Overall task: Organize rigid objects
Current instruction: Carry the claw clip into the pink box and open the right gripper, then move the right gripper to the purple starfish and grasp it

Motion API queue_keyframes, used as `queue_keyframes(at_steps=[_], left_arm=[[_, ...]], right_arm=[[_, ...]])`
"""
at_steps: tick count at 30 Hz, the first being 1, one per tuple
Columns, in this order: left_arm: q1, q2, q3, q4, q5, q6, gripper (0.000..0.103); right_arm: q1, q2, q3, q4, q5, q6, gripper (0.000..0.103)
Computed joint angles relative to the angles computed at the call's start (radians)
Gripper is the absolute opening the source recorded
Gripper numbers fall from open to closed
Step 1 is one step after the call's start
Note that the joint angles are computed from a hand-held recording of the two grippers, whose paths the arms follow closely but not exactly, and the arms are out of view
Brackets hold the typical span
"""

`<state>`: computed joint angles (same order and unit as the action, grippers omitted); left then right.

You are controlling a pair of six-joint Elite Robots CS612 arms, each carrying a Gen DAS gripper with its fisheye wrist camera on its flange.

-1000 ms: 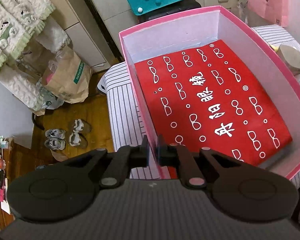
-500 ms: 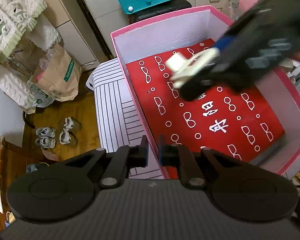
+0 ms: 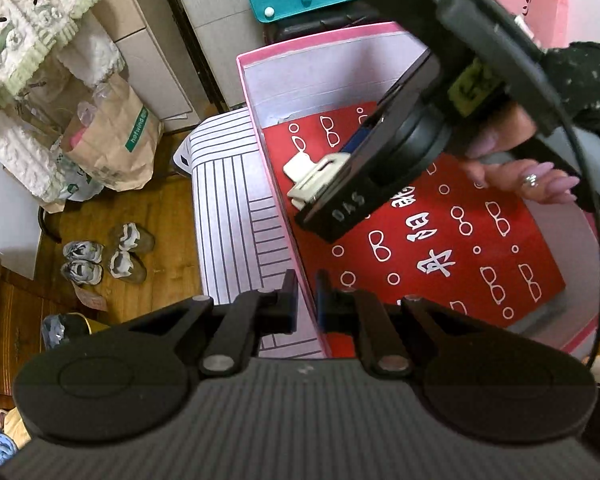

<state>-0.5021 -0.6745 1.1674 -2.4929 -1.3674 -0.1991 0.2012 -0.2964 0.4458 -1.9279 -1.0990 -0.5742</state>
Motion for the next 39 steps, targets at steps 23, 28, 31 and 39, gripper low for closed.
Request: queue_keyframes(at_steps=[23,28,31,39], left_arm=[[-0.002,-0.002,0.009,-0.016,-0.006,-0.031,0.008],[-0.002,0.001,0.006,-0.014,-0.006,-0.04,0.008],[0.002,0.004,0.0,-0.005,-0.02,-0.06,0.008],[-0.007,-0.001,0.013,-0.025,0.016,-0.072,0.007]], right_arm=[[-0.151,-0.42,0.809,-0.899,0.115,0.219,0.081],[-0.183,-0.472,0.915,-0.908,0.065,0.249,0.081],[-0.202,-0.498,0.971,-0.894,0.037,0.267,0.081],[-0.226,-0.525,1.069,-0.82,-0.095,0.327,0.081]])
